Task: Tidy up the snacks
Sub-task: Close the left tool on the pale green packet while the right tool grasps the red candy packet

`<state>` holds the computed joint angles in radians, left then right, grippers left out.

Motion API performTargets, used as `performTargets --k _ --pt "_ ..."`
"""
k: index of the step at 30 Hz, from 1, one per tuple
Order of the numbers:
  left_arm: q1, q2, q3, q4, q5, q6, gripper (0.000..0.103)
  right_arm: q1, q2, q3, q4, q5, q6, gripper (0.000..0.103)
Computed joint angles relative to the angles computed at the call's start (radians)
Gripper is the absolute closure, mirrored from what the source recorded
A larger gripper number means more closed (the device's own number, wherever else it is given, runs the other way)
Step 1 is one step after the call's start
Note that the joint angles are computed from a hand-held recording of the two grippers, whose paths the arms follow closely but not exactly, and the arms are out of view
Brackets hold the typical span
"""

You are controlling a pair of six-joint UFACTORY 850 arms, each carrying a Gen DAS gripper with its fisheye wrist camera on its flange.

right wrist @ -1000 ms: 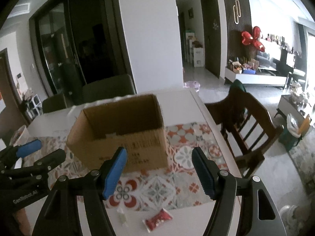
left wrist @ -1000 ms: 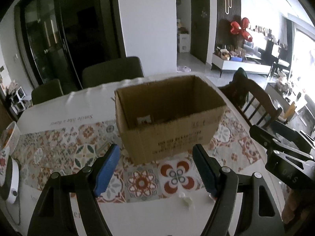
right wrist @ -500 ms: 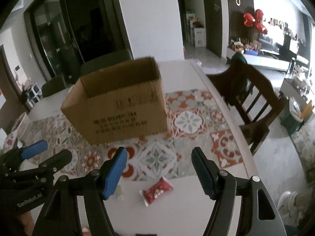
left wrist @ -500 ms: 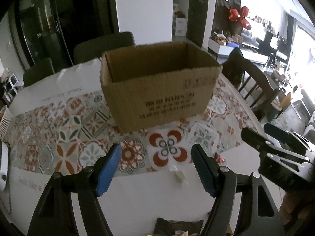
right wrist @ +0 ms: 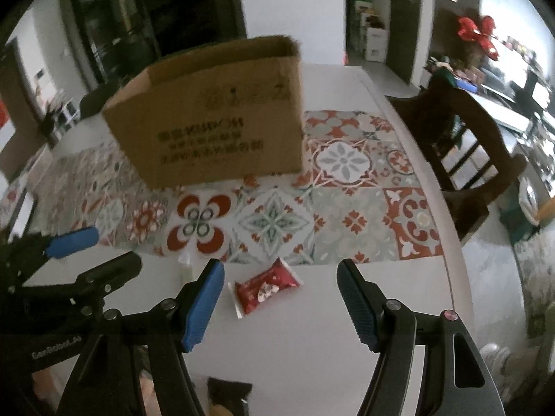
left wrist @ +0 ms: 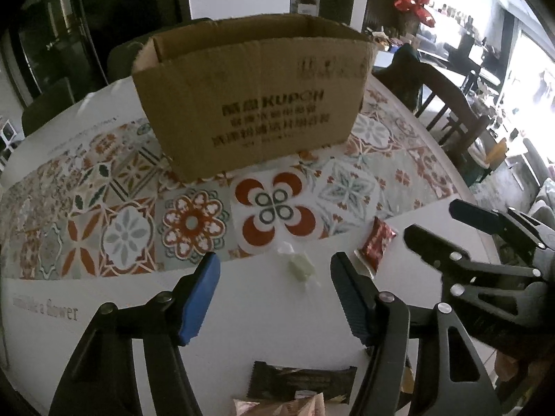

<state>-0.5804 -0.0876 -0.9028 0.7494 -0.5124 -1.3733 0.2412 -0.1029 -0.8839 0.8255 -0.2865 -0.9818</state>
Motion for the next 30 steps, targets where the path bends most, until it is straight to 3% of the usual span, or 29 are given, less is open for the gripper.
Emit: performTargets --k 5,13,17,30 --pt "-0.012 -0.007 0.017 0.058 0.013 -0.068 0.044 -0.004 -0.020 0.010 0.072 -0.019 -0.177 0.034" --pt "-0.013 -0.038 0.015 0.084 0.057 -0.085 0.044 -0.007 -0.058 0.021 0.303 -0.037 -0.570 0.034" --pt "-0.003 -0.064 -0.001 0.053 0.065 -0.066 0.044 -0.007 -0.086 0.009 0.297 -0.044 -0.606 0.034" --pt "0.026 -0.139 -0.051 -0.092 0.093 0.033 0.058 -0.026 -0.162 -0.037 0.327 -0.123 -0.677 0.034"
